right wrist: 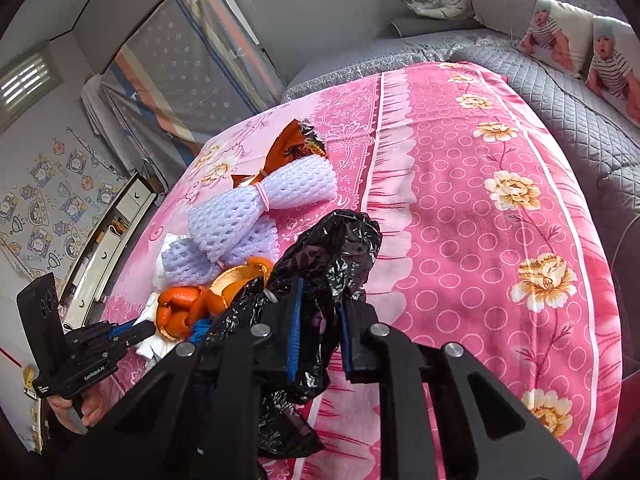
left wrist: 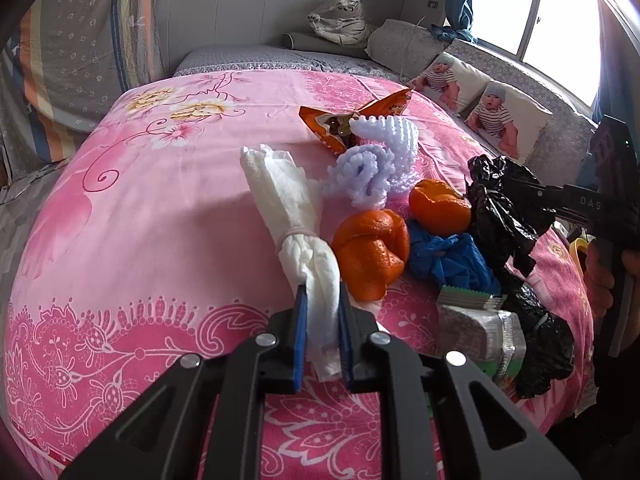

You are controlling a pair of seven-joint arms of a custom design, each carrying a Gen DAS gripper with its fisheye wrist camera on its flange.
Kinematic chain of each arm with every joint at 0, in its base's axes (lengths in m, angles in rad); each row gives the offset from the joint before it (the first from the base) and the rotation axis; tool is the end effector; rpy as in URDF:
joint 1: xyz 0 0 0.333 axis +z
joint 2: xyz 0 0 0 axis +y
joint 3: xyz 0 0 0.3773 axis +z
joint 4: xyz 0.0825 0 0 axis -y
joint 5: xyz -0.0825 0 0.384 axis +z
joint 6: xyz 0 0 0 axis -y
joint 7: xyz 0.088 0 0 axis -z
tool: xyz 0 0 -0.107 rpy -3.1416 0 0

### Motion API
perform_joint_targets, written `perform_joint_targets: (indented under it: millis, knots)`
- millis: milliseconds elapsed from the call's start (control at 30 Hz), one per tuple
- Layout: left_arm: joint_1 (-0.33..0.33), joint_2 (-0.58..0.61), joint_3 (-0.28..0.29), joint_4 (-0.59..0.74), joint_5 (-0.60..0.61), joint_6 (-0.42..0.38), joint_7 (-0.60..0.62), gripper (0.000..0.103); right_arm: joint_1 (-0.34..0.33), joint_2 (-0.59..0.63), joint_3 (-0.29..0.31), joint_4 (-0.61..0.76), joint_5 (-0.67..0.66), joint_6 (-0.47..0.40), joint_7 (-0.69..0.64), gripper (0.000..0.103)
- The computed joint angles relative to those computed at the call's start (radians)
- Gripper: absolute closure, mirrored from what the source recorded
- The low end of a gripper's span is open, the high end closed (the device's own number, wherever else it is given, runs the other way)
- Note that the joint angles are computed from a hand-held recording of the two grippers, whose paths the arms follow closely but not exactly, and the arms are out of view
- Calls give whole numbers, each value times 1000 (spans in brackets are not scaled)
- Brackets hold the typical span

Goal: Collect trash
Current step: 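Grasp the white rolled tissue with the left tool while the right tool grasps a black plastic bag, then carry the white tissue and black bag with both tools to the yellow bin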

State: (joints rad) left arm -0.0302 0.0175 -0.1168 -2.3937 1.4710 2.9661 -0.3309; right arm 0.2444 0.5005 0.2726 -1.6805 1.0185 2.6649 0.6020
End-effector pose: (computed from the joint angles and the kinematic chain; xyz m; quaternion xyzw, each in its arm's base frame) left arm 0.4771 -0.1389 0.3926 -0.7658 0.5350 -0.2673 0.2364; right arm 0.6659 0.3106 0.4145 -0.7998 0.4252 0.0313 0.4226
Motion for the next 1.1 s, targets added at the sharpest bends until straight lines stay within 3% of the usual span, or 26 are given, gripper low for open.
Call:
perform_joint_targets:
  millis: [200,433,733,1100]
  knots:
    - [0,-60,-8,-31,38,-33,-78,91,-43,-64,34,-47,155,22,-164,97]
    - [0,-138,-22,-71,92,-74,-176,91,-48,-154,1,-100,373,-6,-346,97]
    - [-13,-197,-37,-89,101,-108,-212,91,-13,-234,-83,-157,510,-57,-436,97]
    - [-36,-207,-56,-63,95,-123,-192,91,-3,-292,-136,-213,613,-63,-508,97]
